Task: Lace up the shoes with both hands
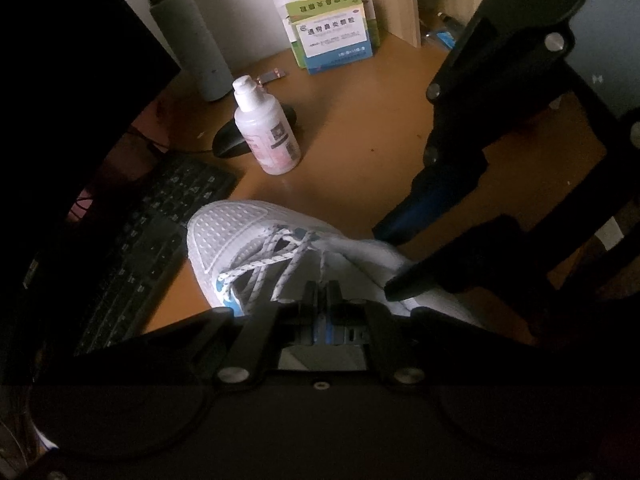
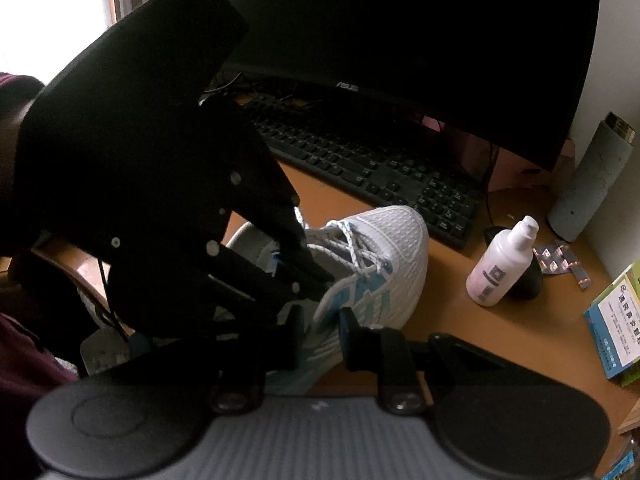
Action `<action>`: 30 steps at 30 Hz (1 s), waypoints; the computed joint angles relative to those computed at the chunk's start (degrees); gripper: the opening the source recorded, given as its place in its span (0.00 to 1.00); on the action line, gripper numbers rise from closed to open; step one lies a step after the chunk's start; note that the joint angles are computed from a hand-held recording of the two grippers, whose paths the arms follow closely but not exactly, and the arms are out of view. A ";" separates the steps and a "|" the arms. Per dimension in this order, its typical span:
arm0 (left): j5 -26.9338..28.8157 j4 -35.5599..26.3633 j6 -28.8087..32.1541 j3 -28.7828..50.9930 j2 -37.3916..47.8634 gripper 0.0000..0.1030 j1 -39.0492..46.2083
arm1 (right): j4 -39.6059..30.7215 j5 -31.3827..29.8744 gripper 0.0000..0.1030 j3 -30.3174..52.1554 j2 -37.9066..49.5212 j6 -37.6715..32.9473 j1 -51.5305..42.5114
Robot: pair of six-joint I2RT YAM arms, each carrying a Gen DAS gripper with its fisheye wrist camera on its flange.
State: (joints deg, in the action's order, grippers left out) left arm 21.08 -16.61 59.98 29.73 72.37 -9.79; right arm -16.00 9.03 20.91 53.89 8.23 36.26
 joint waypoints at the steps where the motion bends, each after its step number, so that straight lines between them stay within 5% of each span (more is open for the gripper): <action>1: 0.11 0.02 -0.05 0.00 -0.02 0.00 0.05 | 0.01 0.13 0.20 0.00 0.03 0.10 0.13; 15: 1.69 -0.10 0.40 -0.12 -0.87 0.00 -0.23 | -0.07 0.60 0.20 -0.28 -0.24 0.68 0.55; 22: 3.09 1.30 -0.84 -0.34 -1.49 0.00 -0.81 | -9.03 -0.40 0.20 0.28 -8.93 3.00 0.17; 27: 3.20 2.05 -1.92 -1.05 -2.05 0.00 -1.04 | -12.02 -5.48 0.20 -0.63 -14.91 6.39 -8.67; 30: 2.65 2.35 -1.84 -1.34 -2.17 0.00 -1.50 | -3.54 -14.48 0.20 -3.75 -11.93 13.79 -18.46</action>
State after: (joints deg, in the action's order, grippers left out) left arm 23.73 -14.26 58.14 28.39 70.20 -11.29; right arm -19.54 -5.45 17.16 41.96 22.01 17.80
